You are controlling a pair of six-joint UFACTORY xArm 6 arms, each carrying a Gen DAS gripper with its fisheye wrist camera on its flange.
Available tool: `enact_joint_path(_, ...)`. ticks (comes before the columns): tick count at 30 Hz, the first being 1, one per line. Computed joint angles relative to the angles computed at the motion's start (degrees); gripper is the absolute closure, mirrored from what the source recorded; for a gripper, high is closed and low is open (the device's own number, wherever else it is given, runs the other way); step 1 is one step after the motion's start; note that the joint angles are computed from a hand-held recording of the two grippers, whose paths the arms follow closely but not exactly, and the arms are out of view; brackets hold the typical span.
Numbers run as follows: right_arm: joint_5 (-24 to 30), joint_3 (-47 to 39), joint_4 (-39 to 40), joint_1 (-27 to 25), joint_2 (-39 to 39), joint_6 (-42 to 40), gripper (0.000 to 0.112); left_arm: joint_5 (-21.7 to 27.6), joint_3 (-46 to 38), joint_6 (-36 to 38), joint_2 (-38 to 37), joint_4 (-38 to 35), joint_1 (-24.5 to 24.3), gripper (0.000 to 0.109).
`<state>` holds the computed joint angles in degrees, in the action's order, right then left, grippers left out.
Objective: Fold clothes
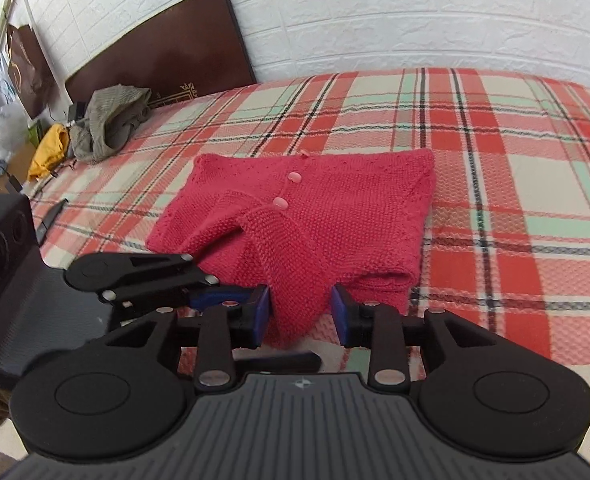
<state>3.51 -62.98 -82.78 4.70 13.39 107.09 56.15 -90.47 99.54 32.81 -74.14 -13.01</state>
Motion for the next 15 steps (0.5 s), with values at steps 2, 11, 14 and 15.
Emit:
enact_joint_path(2,0.7,0.3,-9.8,-0.1,-1.4,11.5,0.075,2.2,-2.8,-4.4,1.7,1.4,0.5,0.043)
enact_joint_path(11,6.4,5.2,-23.3,0.4,-6.2,32.1,0.075,9.8,-14.4,-22.6,8.9,1.6,2.7,0.045)
enact_joint_path(14,8.2,5.0,-20.1,2.1,-5.2,27.3,0.074,13.1,-20.3,-30.7,12.6,1.0,3.2,0.048)
enact_joint_path(15,8.4,4.5,-20.2,2.8,-4.8,27.0,0.074,13.8,-21.8,-32.4,13.6,1.0,3.1,0.050)
